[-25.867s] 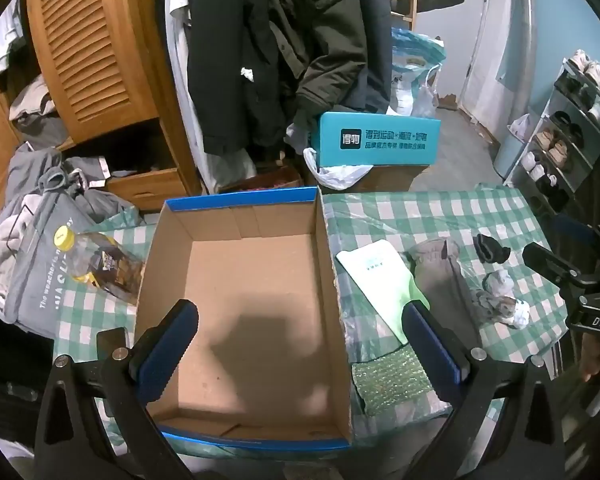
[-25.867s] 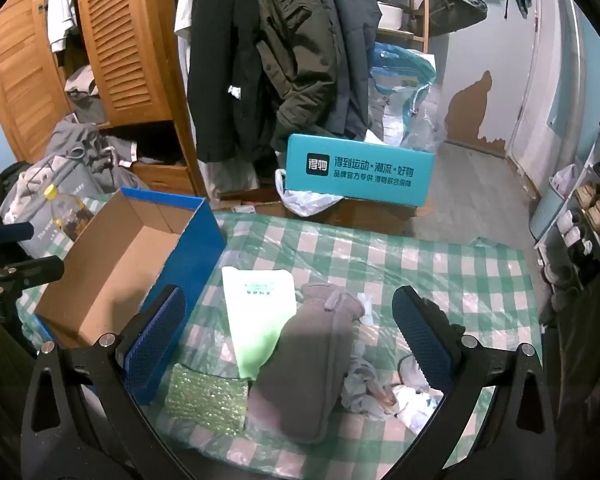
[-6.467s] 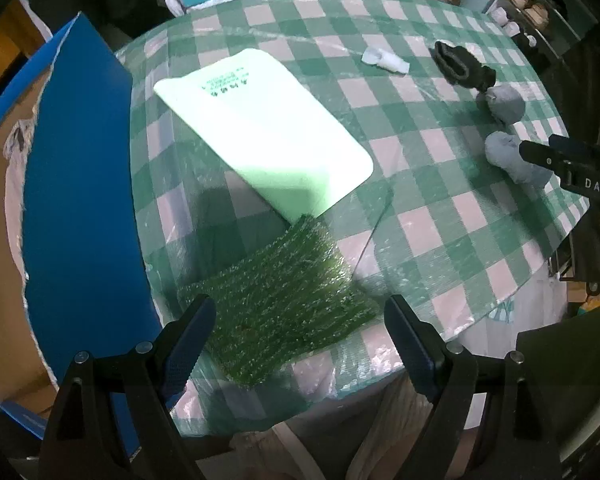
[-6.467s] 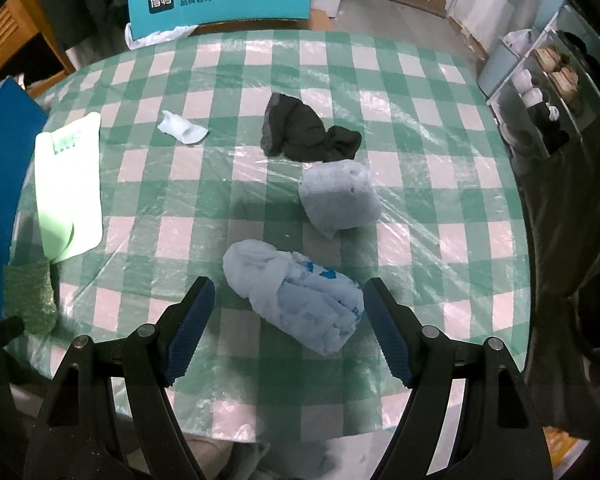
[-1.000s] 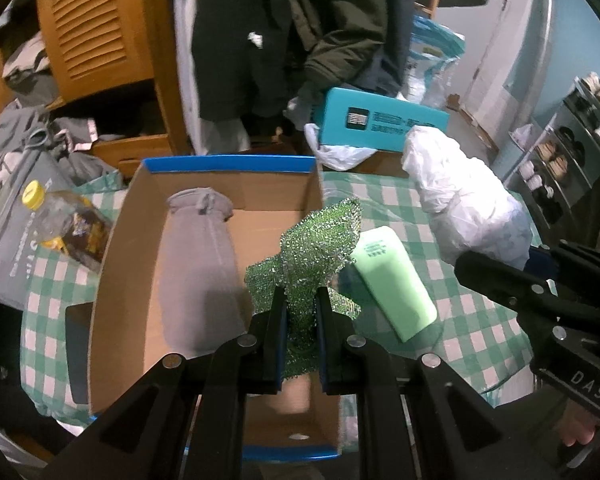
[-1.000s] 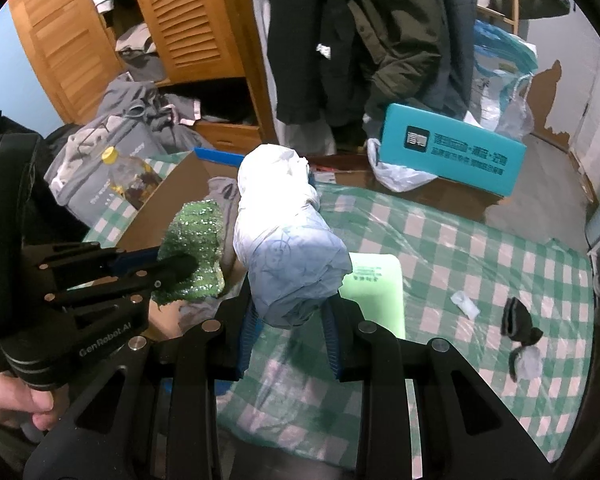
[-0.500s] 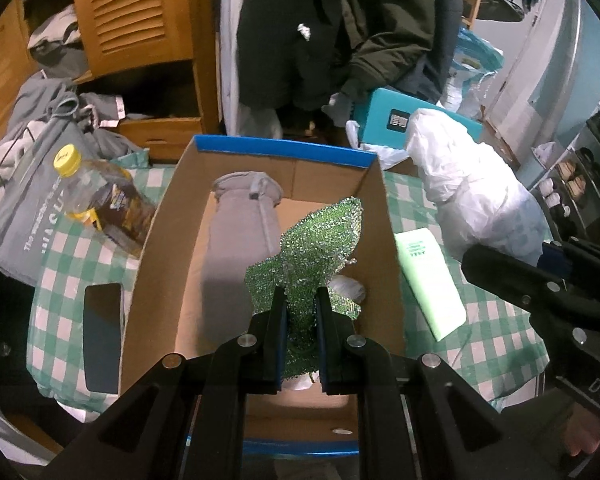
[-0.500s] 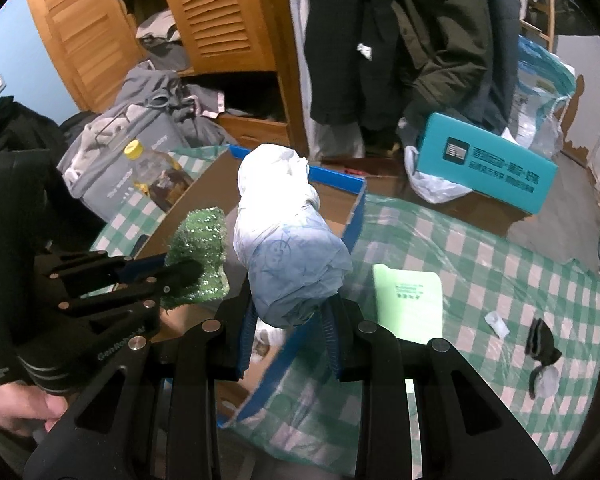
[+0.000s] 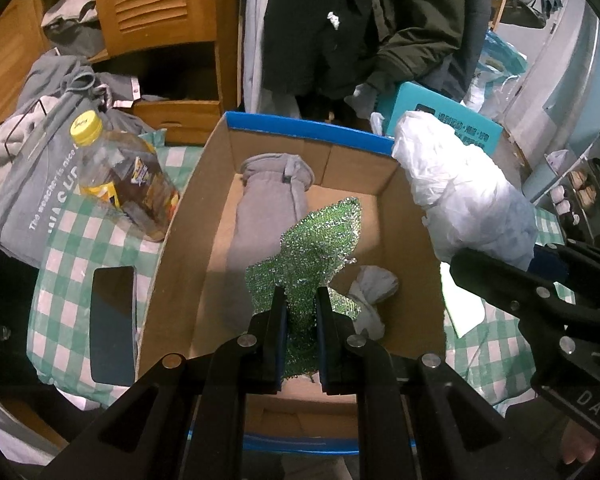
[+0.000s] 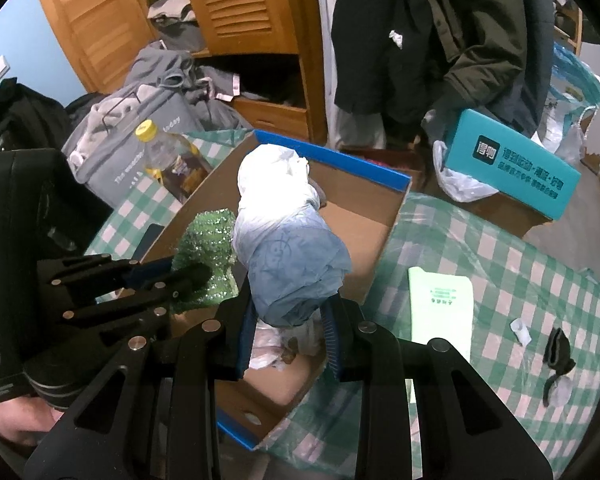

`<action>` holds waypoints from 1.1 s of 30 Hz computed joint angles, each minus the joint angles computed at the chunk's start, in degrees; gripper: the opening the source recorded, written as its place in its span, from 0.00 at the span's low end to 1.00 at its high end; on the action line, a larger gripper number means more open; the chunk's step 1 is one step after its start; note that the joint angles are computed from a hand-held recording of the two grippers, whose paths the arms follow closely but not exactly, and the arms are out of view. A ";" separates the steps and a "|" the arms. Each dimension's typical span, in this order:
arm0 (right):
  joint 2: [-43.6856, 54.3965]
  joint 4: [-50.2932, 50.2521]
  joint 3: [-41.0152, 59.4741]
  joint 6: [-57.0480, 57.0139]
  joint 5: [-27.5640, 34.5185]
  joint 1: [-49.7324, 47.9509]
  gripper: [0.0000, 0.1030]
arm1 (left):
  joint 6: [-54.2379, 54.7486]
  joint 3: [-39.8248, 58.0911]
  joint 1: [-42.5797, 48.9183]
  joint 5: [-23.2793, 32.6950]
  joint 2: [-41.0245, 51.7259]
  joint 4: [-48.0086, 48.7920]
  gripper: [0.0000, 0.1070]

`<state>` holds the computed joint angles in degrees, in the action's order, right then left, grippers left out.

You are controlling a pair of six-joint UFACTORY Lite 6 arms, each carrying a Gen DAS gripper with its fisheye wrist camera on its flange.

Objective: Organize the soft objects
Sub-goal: 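Lower both items into the box and open both grippers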

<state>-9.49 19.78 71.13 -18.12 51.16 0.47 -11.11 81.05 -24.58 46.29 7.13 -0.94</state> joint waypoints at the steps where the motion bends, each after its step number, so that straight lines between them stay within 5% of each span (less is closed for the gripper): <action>1: 0.24 -0.11 -0.05 0.18 -0.12 0.24 0.27 | 0.15 -0.07 0.19 0.08 0.12 -0.18 0.12; 7: 1.35 -0.87 -0.66 1.01 -0.74 1.44 0.27 | 0.80 -0.61 0.91 0.32 0.32 -0.69 0.13; 10: 1.96 -1.19 -0.72 1.37 -0.93 1.86 0.28 | 0.03 0.02 0.74 1.03 1.19 -0.11 0.29; 33: -0.76 -1.44 -1.92 0.74 -1.22 -2.45 0.62 | -4.84 0.85 -1.19 1.36 0.65 4.57 0.69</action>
